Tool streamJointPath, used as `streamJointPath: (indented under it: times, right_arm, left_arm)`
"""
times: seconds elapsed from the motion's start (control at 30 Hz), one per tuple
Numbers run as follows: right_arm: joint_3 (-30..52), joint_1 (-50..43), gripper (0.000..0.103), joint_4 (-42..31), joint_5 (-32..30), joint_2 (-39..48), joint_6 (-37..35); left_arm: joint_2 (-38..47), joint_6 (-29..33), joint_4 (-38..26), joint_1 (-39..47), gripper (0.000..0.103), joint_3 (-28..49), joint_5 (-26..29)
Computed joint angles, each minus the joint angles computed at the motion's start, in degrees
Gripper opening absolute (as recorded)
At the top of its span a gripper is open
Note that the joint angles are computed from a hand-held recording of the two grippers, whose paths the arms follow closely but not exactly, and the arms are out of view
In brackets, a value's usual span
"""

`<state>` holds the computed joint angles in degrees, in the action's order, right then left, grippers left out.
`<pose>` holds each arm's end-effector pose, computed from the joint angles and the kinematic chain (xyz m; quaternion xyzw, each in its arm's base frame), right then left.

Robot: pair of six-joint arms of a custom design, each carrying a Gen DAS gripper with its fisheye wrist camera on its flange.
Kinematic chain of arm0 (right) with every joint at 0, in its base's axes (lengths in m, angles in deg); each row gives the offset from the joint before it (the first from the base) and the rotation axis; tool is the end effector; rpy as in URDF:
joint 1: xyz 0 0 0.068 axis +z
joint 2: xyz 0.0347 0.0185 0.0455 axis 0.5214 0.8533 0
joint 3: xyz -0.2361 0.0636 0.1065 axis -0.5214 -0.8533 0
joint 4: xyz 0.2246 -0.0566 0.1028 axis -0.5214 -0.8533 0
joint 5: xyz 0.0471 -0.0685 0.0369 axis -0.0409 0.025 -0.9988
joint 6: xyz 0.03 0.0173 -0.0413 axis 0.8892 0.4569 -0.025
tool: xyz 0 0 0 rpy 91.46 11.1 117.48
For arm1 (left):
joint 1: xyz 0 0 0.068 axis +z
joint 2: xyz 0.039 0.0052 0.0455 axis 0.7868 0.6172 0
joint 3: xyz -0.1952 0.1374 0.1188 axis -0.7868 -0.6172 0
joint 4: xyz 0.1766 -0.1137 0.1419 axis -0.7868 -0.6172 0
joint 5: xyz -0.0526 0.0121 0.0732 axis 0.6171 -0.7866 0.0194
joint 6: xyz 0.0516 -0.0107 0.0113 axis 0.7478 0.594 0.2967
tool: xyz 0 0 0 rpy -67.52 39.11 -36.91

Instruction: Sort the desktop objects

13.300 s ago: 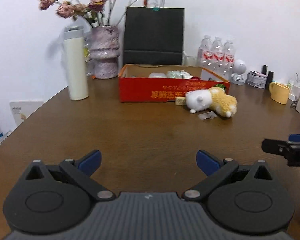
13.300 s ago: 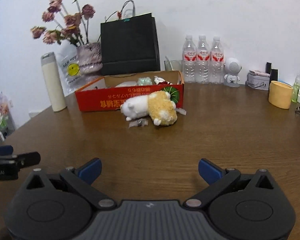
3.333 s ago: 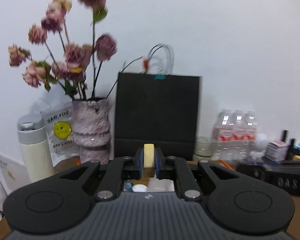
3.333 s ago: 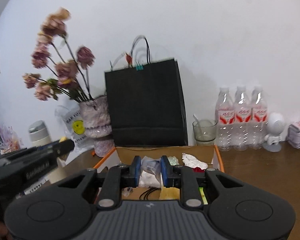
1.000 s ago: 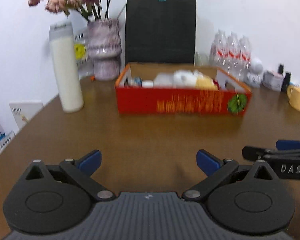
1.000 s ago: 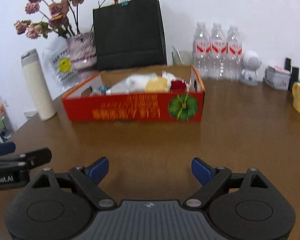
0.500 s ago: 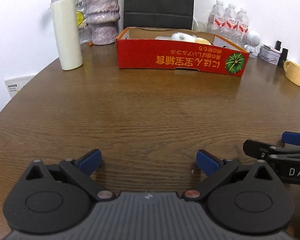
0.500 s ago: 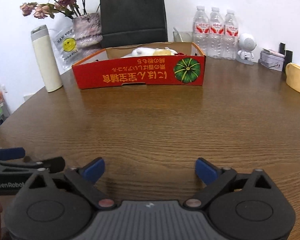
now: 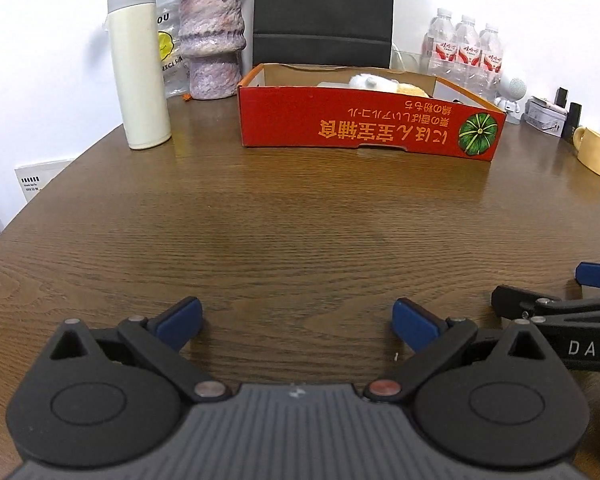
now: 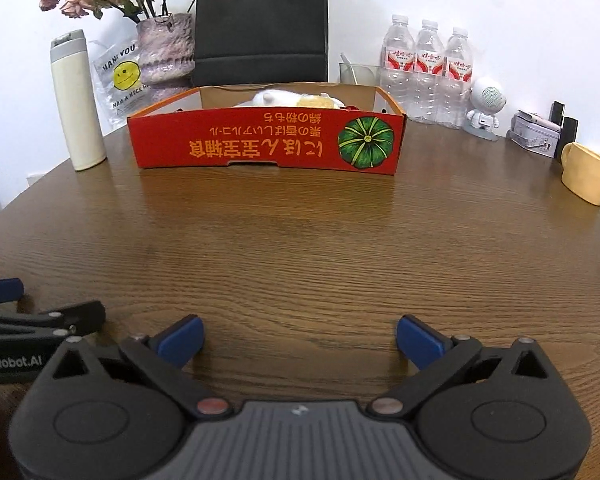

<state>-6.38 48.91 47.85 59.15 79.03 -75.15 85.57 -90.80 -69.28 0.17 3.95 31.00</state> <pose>0.2707 0.0849 0.0810 -0.1249 0.8988 0.0646 0.4152 0.2297 -0.2528 0.0881 -0.0658 0.9045 0.0345 0.4200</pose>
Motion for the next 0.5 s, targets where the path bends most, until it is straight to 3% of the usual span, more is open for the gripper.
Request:
streamJointPath:
  times: [0.5]
  right_arm:
    - [0.01, 0.09, 0.103, -0.03, 0.05, -0.03, 0.03]
  left_arm:
    - [0.29, 0.04, 0.03, -0.05, 0.103, 0.32, -0.04]
